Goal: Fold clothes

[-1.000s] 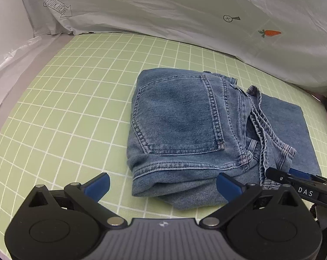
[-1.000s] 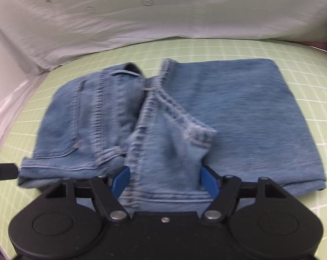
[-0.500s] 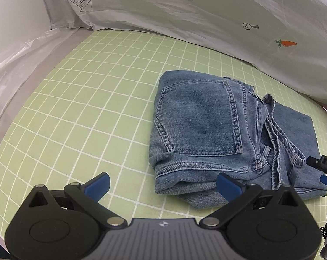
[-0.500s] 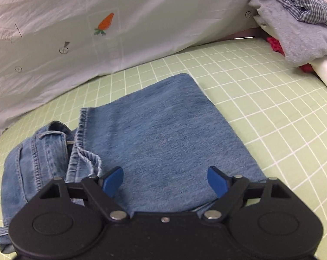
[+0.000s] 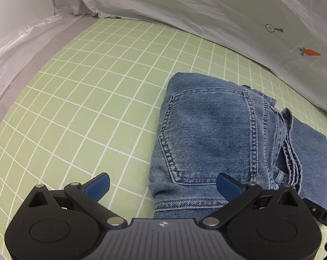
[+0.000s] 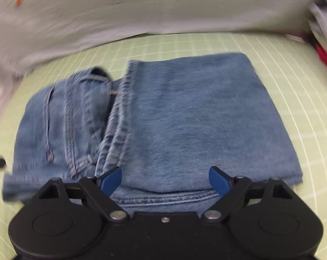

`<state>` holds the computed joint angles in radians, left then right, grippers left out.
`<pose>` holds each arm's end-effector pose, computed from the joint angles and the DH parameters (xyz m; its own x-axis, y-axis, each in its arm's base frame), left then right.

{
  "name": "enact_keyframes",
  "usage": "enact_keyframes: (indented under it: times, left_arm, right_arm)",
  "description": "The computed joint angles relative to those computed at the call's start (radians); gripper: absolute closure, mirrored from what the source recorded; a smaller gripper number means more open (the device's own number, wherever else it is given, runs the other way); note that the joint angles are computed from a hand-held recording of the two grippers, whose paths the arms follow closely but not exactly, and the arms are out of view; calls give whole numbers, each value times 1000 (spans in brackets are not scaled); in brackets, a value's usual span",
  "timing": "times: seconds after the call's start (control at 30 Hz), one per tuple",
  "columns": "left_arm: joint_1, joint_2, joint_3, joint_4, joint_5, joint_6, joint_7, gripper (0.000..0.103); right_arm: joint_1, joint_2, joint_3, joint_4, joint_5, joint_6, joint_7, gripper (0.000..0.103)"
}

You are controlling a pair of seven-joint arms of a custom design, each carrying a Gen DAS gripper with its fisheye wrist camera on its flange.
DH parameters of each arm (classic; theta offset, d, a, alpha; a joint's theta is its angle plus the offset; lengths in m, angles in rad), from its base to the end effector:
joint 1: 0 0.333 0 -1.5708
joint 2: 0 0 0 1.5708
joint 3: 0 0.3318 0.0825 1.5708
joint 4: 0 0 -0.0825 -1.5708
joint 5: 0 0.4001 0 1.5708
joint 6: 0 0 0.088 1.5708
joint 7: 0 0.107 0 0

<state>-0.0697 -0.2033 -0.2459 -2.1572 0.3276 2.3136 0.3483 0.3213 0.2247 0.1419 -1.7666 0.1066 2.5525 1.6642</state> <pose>0.5105 -0.1676 0.5302 0.6236 -0.7638 0.1665 -0.6529 -0.6260 -0.4263 0.6164 0.2974 0.5076 0.3242 -0.9293 -0.1771 -0.8365 -0.1942 -0.5124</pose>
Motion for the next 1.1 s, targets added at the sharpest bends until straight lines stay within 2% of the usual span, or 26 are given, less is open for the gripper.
enact_keyframes:
  times: [0.17, 0.33, 0.47, 0.63, 0.73, 0.83, 1.03, 1.1]
  left_arm:
    - [4, 56, 37, 12, -78, 39, 64, 0]
    - [3, 102, 62, 16, -147, 85, 150, 0]
    - [5, 99, 74, -18, -205, 169, 172, 3]
    - [0, 77, 80, -70, -338, 291, 246, 45]
    - [7, 50, 70, -114, -372, 363, 215, 68]
    - [26, 13, 51, -154, -361, 410, 162, 77]
    - [47, -89, 37, -233, -369, 437, 161, 79]
    - [82, -141, 20, -264, -345, 411, 131, 79]
  right_arm:
    - [18, 12, -44, 19, -108, -5, 166, 15]
    - [17, 38, -50, 63, -155, -40, 258, 15]
    - [25, 56, -53, 84, -207, -44, 311, 15]
    - [24, 63, -49, 92, -228, -56, 323, 15]
    - [20, 37, -47, 57, -227, -33, 333, 15]
    - [18, 0, -50, 9, -231, 1, 355, 15]
    - [12, -88, -65, -97, -285, 64, 441, 15]
    - [8, -109, -63, -124, -290, 78, 457, 15]
